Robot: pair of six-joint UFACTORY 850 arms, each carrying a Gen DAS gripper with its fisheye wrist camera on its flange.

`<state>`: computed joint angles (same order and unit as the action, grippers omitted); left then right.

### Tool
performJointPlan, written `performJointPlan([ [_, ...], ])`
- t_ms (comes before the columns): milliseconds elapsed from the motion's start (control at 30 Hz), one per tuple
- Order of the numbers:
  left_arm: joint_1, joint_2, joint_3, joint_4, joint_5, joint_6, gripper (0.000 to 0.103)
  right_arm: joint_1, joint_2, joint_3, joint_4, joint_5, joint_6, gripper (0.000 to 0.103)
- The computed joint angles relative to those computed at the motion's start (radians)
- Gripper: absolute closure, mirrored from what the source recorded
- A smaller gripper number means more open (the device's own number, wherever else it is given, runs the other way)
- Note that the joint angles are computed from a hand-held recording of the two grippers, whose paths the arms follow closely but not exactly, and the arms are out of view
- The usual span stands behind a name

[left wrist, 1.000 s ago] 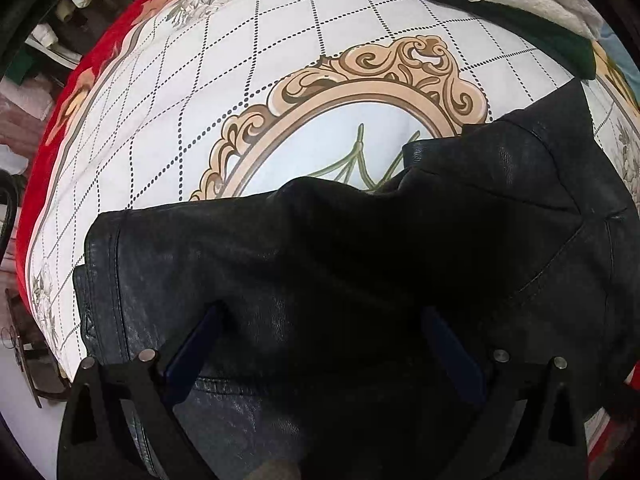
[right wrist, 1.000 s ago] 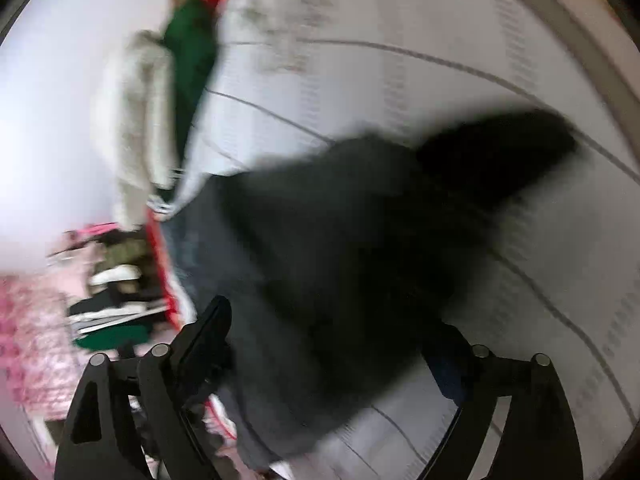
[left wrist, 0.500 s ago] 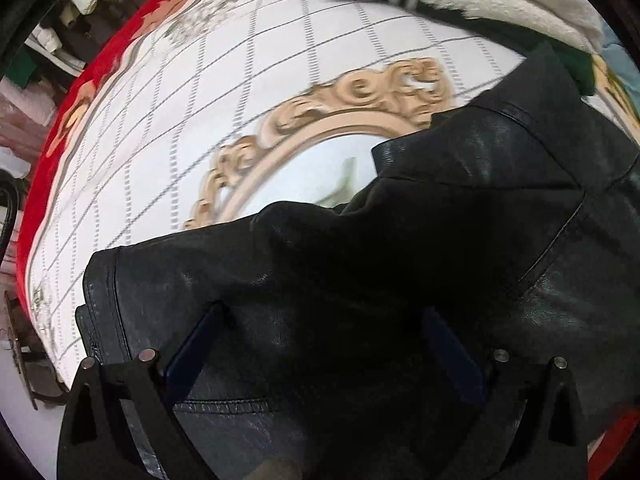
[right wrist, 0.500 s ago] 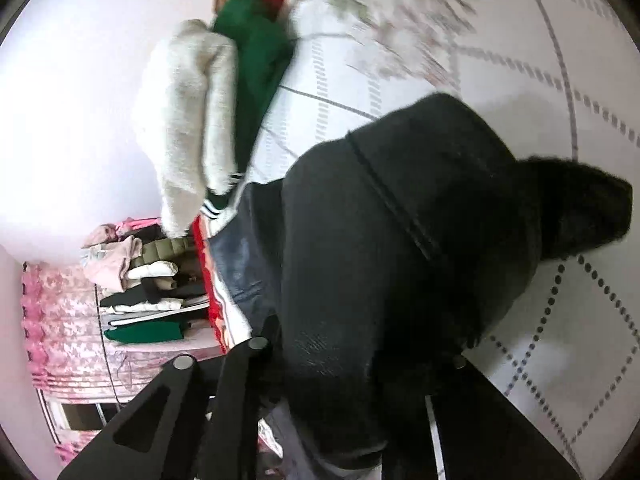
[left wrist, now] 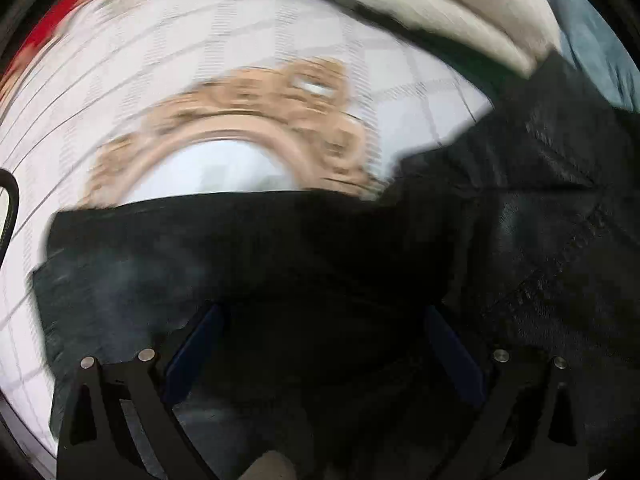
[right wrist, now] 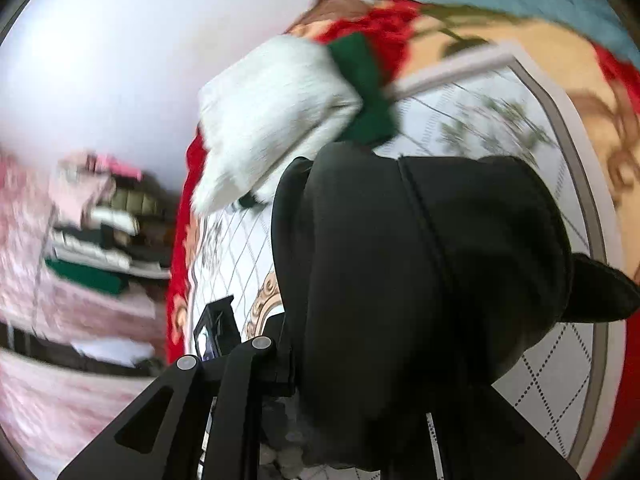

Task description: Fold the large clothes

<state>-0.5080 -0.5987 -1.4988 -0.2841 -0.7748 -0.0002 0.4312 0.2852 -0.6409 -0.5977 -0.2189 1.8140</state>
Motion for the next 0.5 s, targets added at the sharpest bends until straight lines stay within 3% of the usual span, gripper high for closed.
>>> performJointPlan([
  [100,0.090,0.111,0.097,-0.003,0.008,-0.041,0.000,0.081,-0.074,-0.108,0.016,-0.104,-0.108,0.087],
  [200,0.188,0.258,0.209,0.139,0.013,-0.160,0.000,0.154,-0.166,-0.220,0.048,-0.174,-0.222,0.087],
  [367,0.356,0.472,0.382,0.326,-0.002,-0.286,0.000,0.295,-0.369,-0.409,0.100,-0.209,-0.440,0.087],
  [500,0.418,0.555,0.452,0.404,0.012,-0.363,0.000,0.391,-0.532,-0.525,0.180,-0.215,-0.609,0.087],
])
